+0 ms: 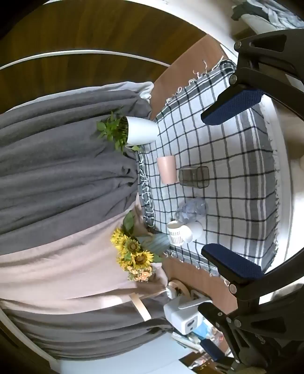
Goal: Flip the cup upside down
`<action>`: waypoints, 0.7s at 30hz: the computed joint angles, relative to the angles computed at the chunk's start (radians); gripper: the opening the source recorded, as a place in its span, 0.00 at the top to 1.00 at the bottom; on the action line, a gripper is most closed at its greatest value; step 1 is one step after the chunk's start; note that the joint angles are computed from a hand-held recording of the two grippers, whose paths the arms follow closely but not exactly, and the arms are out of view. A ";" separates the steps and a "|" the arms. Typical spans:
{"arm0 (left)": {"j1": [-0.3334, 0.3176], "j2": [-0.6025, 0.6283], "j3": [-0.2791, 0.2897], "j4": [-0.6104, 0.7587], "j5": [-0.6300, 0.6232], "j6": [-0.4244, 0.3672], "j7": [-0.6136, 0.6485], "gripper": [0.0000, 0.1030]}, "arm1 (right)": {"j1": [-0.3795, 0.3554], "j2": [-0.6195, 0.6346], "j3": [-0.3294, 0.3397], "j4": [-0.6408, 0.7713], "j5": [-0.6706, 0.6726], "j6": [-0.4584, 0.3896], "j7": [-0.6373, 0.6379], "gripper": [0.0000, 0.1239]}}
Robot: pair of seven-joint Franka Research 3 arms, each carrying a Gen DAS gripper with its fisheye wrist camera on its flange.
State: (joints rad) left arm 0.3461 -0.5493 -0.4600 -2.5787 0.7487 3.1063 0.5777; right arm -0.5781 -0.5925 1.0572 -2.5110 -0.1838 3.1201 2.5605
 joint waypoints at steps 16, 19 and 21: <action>-0.035 -0.002 0.046 -0.005 -0.066 0.000 0.071 0.00 | 0.001 0.021 -0.003 0.005 -0.004 -0.002 0.000 0.17; -0.009 -0.007 -0.003 0.004 -0.050 -0.009 0.034 0.00 | 0.006 0.016 -0.005 0.005 -0.006 -0.007 0.006 0.17; -0.012 -0.001 0.001 0.007 -0.046 -0.011 0.027 0.00 | 0.003 0.012 -0.003 0.000 -0.007 -0.001 0.014 0.17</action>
